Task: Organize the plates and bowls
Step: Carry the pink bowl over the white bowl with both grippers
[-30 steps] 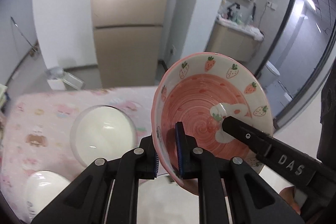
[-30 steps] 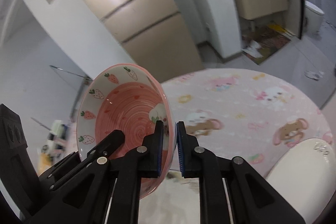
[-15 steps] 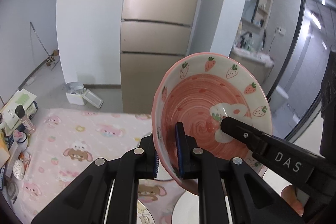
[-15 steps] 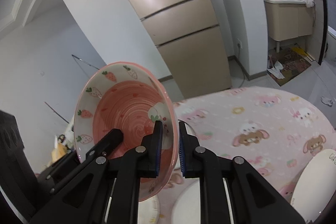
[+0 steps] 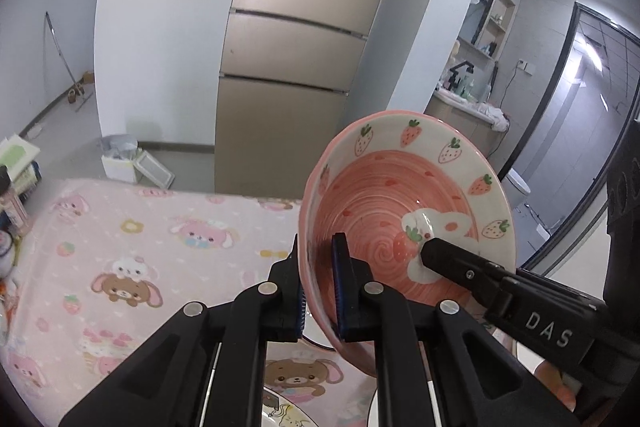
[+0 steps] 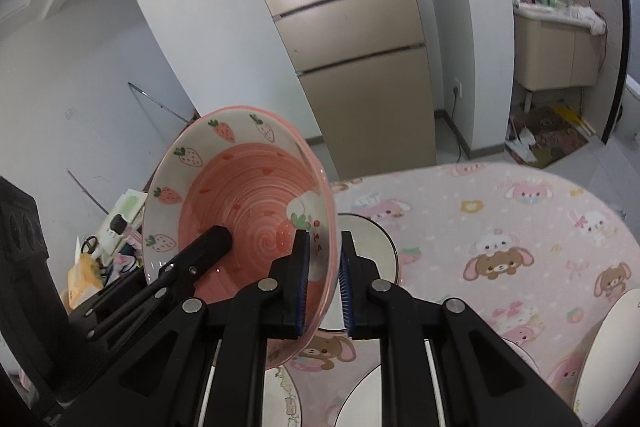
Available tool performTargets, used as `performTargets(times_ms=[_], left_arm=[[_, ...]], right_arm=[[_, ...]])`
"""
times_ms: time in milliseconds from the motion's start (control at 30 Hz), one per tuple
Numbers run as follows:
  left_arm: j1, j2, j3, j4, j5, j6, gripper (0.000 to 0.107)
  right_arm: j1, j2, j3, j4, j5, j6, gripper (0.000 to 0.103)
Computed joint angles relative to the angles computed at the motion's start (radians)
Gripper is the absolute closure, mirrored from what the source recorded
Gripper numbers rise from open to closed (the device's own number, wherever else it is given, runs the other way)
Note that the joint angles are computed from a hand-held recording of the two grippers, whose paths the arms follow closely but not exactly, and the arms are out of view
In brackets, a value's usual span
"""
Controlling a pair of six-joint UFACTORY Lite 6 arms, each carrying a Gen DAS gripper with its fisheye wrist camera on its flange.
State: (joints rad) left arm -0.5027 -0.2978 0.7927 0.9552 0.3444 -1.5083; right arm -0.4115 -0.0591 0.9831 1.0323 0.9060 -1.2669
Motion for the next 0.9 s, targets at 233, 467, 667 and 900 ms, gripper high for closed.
performTargets(times_ms=[233,467,667,900], left_arm=[[-0.022,0.114,-0.002,0.27,-0.005,-0.271,0.095],[0.0,0.205,0.0,0.408,-0.045,-0.416,0.095],[0.013,0.259,-0.001,0.498,-0.038,-0.495,0.095],[0.031,0.29,-0.01,0.607,-0.061,-0.605,0.095]], right_arm=[[0.053,0.051,-0.021,0.019,-0.117,-0.025,0.091],[0.1,0.058,-0.065,0.085,-0.226,-0.122,0.091],[0.126,0.072,-0.079,0.1,-0.268,-0.157,0.093],[0.153,0.071,-0.109,0.135,-0.319,-0.206,0.093]])
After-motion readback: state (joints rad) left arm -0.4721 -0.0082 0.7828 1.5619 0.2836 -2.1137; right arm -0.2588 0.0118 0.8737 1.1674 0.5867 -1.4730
